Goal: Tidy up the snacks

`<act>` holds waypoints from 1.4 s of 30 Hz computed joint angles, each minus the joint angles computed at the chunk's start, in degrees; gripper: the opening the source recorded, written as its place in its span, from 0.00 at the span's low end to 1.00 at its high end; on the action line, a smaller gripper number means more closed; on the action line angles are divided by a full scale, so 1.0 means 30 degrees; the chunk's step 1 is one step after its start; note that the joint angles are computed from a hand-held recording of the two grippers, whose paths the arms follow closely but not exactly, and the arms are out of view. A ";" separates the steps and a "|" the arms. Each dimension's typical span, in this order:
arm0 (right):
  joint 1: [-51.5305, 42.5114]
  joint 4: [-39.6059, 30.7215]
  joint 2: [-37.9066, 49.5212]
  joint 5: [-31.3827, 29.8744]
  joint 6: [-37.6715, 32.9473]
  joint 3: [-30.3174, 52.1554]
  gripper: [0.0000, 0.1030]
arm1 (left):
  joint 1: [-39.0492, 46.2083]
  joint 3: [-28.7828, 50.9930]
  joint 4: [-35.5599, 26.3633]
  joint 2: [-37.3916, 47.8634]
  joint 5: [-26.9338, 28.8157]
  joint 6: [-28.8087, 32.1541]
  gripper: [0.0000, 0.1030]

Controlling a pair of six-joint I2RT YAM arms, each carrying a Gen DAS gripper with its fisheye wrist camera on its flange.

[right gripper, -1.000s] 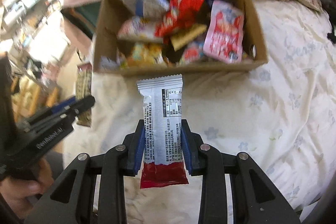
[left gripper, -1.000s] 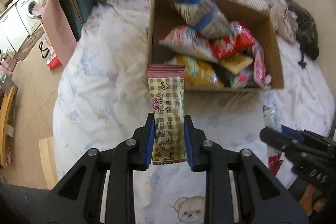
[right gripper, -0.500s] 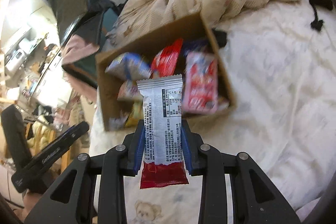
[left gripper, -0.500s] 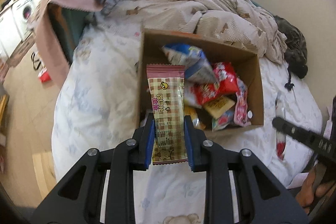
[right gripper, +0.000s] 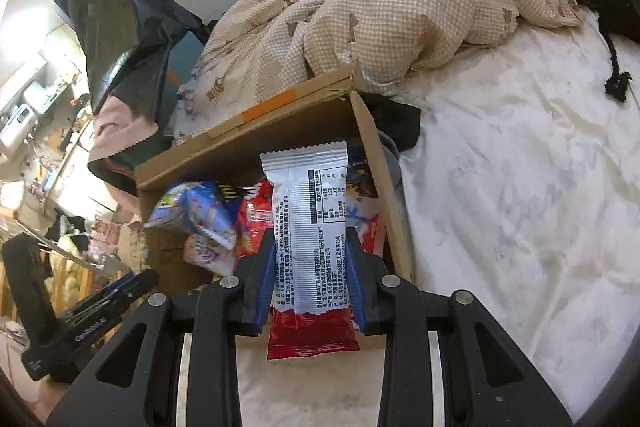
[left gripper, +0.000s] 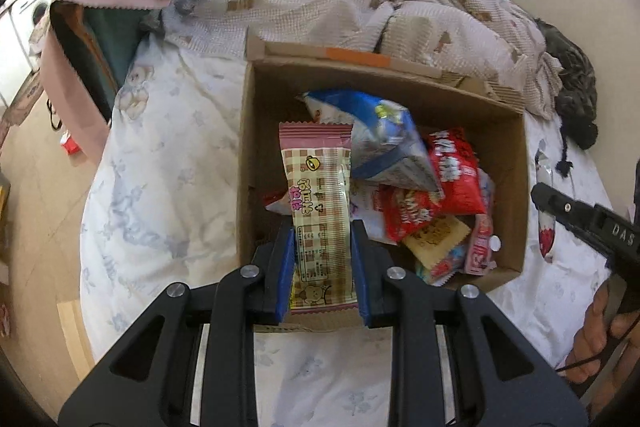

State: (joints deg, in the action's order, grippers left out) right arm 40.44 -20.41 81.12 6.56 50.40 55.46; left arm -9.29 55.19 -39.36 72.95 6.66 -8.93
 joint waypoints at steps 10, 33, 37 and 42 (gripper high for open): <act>-0.0239 0.0550 0.1386 -0.0387 0.0307 0.0484 0.33 | -0.0358 0.0047 0.0680 0.0780 -0.0159 -0.0148 0.23; 0.5288 -0.0299 -0.2759 0.7489 -0.0728 0.0525 1.00 | -0.1178 -0.0801 -0.0187 -0.6912 -0.2274 0.1218 0.83; 0.7213 -0.1934 -0.3235 0.9956 -0.0358 0.0916 1.00 | -0.0172 -0.0943 -0.1696 -0.9072 -0.0883 0.1587 0.83; 0.9158 -0.3890 -0.3817 1.1217 0.1864 0.0923 1.00 | -0.0382 -0.0841 -0.3675 -1.1034 -0.2162 0.1989 0.83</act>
